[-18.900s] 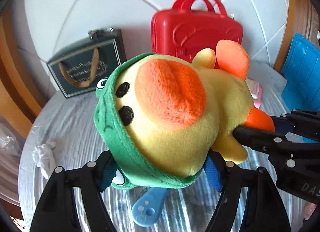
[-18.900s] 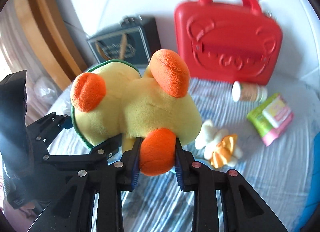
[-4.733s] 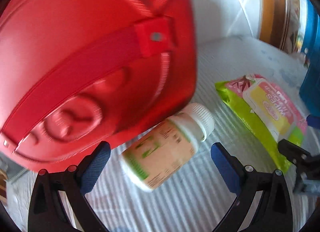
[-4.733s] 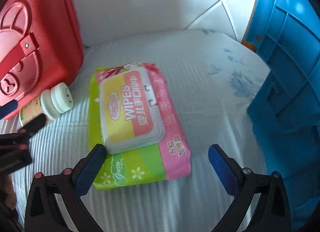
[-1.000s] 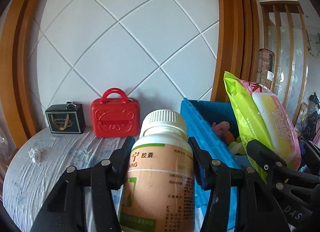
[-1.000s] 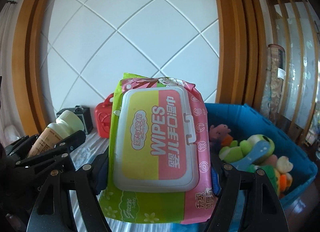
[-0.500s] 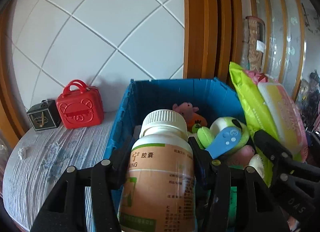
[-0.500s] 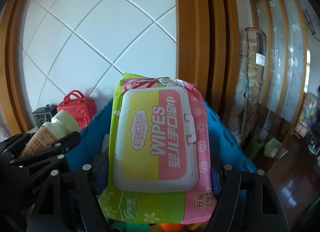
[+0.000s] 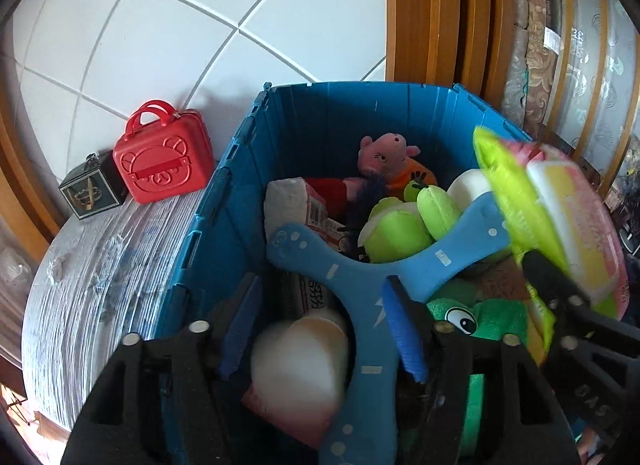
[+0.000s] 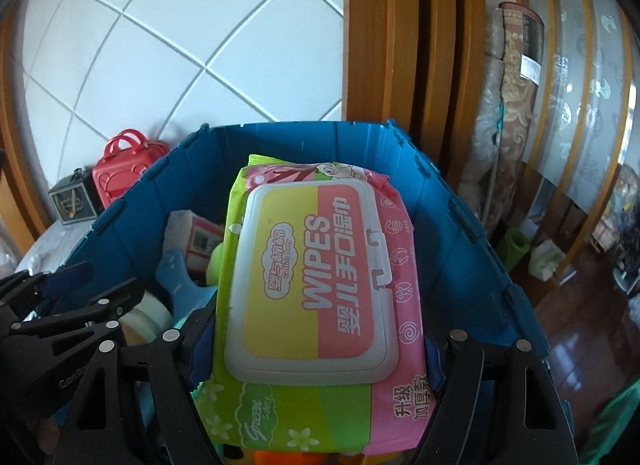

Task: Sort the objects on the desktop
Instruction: 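Lift the pill bottle and wipes pack and carry both over the blue crate, then open the left tool to drop the bottle while the right tool drops the wipes into the crate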

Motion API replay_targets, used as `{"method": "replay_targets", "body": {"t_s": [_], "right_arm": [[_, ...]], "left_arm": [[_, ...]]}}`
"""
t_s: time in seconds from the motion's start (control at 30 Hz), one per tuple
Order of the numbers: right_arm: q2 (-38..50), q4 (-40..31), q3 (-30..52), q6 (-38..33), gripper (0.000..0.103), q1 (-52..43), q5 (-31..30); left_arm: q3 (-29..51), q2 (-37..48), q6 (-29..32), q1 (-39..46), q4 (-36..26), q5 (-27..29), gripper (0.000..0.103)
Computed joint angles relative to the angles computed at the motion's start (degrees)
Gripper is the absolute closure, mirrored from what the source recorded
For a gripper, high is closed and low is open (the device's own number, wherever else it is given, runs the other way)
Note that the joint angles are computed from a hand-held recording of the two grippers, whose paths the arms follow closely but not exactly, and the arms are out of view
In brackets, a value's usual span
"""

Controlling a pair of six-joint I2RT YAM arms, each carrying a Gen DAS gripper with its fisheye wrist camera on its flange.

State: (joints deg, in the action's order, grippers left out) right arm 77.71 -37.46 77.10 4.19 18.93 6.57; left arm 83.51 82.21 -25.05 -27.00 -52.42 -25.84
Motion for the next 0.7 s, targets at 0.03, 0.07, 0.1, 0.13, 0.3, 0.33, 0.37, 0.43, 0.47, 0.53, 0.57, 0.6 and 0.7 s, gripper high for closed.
{"method": "replay_targets", "body": {"t_s": [0.03,0.07,0.1,0.13,0.3,0.33,0.37,0.43,0.47,0.53,0.57,0.6,0.7], "right_arm": [[0.3,-0.4,0.2,-0.2,0.023,0.0,0.2],[0.5,-0.9,0.5,-0.2,0.022,0.1,0.2],[0.4,-0.9,0.5,-0.6,0.021,-0.3,-0.4],[0.3,-0.9,0.5,-0.9,0.021,-0.4,-0.5],[-1.9,-0.5,-1.0,-1.3,0.009,-0.2,-0.7],[-2.6,-0.4,-1.4,-1.4,0.007,-0.1,-0.6],[-3.5,-0.3,-1.8,-1.2,0.000,0.2,-0.3],[-5.4,-0.6,-2.4,-1.0,0.000,0.7,0.2],[-6.1,-0.8,-2.7,-0.9,0.000,1.0,1.0],[-8.2,-1.4,-3.6,-0.3,0.000,1.4,2.4],[-8.8,-1.9,-3.6,0.3,0.000,1.6,2.9],[-10.3,-2.4,-4.2,1.0,0.000,1.9,3.5],[-14.2,-4.3,-5.6,2.9,0.000,3.6,6.7]], "left_arm": [[-0.6,-0.6,0.1,-0.2,0.5,-0.4,0.025],[-1.0,-0.9,-0.3,-0.8,0.7,-1.8,0.025],[-1.5,-1.6,-0.4,-1.3,0.8,-2.7,0.024],[-1.9,-2.3,-0.4,-1.5,0.8,-3.0,0.024],[-2.7,-5.6,-1.1,-2.2,-0.4,-4.4,0.023],[-3.0,-6.4,-1.1,-2.6,-0.5,-4.8,0.023],[-3.1,-7.1,-1.2,-3.0,-0.6,-5.3,0.022],[-3.8,-8.9,-1.2,-3.9,-0.8,-6.5,0.018],[-4.1,-9.8,-1.0,-4.4,-0.9,-7.0,0.016],[-4.7,-11.4,-0.7,-5.7,-1.0,-8.3,0.005],[-5.3,-12.5,-0.7,-6.5,-0.9,-9.1,0.002],[-5.8,-13.5,-0.6,-7.3,-0.8,-9.8,0.002],[-7.6,-16.9,-0.2,-9.7,-1.0,-10.7,0.001]]}}
